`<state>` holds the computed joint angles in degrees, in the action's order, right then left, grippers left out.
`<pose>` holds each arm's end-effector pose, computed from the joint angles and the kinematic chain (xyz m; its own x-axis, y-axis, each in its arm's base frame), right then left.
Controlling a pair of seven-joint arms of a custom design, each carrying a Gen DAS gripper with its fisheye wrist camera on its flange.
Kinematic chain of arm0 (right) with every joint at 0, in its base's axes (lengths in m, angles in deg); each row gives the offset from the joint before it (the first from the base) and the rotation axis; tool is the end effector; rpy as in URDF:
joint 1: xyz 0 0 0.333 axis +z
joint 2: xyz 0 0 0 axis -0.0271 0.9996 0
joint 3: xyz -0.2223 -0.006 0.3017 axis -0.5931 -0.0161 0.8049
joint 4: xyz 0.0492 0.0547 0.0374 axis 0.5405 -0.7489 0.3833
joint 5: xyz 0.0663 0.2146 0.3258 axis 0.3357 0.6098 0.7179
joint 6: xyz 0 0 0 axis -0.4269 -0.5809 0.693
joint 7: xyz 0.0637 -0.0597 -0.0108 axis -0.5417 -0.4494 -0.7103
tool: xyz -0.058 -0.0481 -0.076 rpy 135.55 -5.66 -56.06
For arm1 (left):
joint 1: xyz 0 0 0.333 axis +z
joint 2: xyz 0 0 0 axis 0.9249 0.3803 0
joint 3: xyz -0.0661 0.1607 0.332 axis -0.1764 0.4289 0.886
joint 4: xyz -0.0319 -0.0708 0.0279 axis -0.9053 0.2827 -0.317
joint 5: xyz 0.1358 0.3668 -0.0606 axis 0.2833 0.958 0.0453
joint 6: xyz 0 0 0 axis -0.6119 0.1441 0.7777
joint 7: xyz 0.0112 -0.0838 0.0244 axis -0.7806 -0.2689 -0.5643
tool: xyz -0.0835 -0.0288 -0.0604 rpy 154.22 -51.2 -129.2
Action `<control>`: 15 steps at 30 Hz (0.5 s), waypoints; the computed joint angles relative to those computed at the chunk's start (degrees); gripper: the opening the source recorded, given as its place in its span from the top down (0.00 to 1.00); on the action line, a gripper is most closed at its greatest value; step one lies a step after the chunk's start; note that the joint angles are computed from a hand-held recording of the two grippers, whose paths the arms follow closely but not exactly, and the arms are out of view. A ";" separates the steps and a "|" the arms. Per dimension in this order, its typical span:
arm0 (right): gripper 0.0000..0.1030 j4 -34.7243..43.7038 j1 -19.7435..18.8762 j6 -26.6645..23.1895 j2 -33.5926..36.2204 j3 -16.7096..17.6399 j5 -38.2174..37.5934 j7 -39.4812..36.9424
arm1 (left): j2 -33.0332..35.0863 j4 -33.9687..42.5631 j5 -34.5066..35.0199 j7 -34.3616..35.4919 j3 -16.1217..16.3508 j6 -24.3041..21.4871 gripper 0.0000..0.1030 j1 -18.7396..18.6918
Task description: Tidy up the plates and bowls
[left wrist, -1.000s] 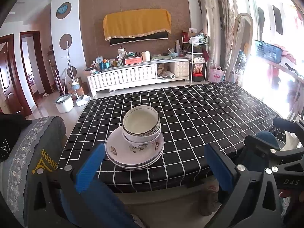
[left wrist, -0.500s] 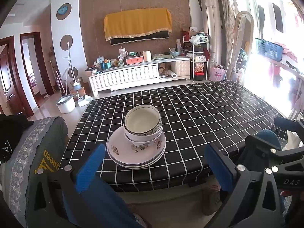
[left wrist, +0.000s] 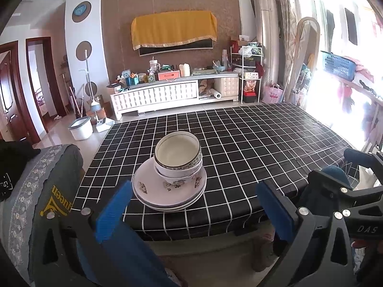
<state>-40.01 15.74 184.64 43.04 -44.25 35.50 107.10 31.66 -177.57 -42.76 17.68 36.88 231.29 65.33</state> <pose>0.6213 0.1802 0.6103 0.0763 -0.9940 -0.0782 -0.5658 0.0215 -0.8243 0.6170 -0.1233 0.6179 -0.1437 -0.9838 -0.1073 -0.5247 0.1676 -0.8346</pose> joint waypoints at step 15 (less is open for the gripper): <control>0.00 -0.28 -0.11 0.51 -0.01 0.14 0.76 -0.48 | -0.07 -0.07 1.24 -1.94 -0.06 -0.59 0.00 -0.24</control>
<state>-40.28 15.63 185.15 43.03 -44.11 36.26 106.61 31.58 -177.64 -41.53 15.74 36.82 230.70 65.09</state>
